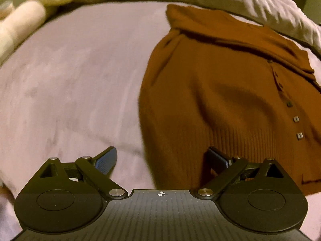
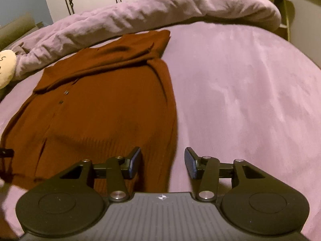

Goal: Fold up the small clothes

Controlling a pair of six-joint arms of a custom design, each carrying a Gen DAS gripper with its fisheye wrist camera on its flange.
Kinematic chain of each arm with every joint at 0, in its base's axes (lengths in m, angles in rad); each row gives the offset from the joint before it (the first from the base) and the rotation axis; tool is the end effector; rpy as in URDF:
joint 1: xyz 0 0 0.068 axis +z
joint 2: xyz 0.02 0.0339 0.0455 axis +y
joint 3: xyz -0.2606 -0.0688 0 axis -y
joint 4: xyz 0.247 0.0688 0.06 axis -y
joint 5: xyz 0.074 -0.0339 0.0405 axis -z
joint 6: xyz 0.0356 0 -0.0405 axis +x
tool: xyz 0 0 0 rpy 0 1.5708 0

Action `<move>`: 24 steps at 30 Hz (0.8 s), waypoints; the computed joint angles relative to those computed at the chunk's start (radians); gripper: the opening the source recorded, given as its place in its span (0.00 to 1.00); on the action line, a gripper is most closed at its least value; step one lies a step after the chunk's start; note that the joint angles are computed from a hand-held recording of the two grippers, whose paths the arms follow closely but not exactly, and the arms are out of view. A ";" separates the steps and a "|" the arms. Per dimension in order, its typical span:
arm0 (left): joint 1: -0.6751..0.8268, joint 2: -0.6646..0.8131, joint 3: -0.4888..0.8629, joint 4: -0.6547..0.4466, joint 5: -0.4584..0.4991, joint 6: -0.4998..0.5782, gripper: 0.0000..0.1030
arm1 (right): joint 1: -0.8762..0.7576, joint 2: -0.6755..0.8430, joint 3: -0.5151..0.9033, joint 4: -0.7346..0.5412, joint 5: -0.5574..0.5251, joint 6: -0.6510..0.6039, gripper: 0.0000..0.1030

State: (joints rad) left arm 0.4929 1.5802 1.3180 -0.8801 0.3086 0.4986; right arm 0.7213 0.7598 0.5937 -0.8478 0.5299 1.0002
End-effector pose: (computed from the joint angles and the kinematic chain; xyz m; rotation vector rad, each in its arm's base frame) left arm 0.2883 0.1426 0.2699 0.0961 2.6201 -0.0873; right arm 0.1170 0.0789 0.2224 0.5153 2.3388 0.0953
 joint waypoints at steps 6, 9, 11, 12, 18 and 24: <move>0.043 0.004 0.026 -0.044 0.022 -0.003 0.85 | 0.063 -0.095 -0.047 0.005 -0.028 0.095 0.44; 0.065 0.042 0.077 -0.088 0.054 -0.026 0.80 | 0.045 -0.135 -0.082 0.041 -0.073 0.122 0.36; 0.076 0.068 0.116 -0.129 0.085 -0.033 0.71 | 0.038 -0.137 -0.089 0.049 -0.081 0.131 0.29; 0.081 0.080 0.131 -0.149 0.098 -0.030 0.69 | 0.030 -0.141 -0.091 0.052 -0.089 0.125 0.25; 0.066 0.110 0.159 -0.180 0.099 -0.013 0.60 | -0.042 -0.178 -0.117 0.075 -0.158 0.107 0.12; 0.043 0.140 0.188 -0.215 0.099 0.021 0.42 | -0.082 -0.157 -0.108 0.082 -0.198 0.084 0.12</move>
State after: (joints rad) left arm 0.5357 1.7200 1.5065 -1.0949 0.4072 0.5201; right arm 0.6396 0.6028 0.4861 -0.7654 0.3323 1.0840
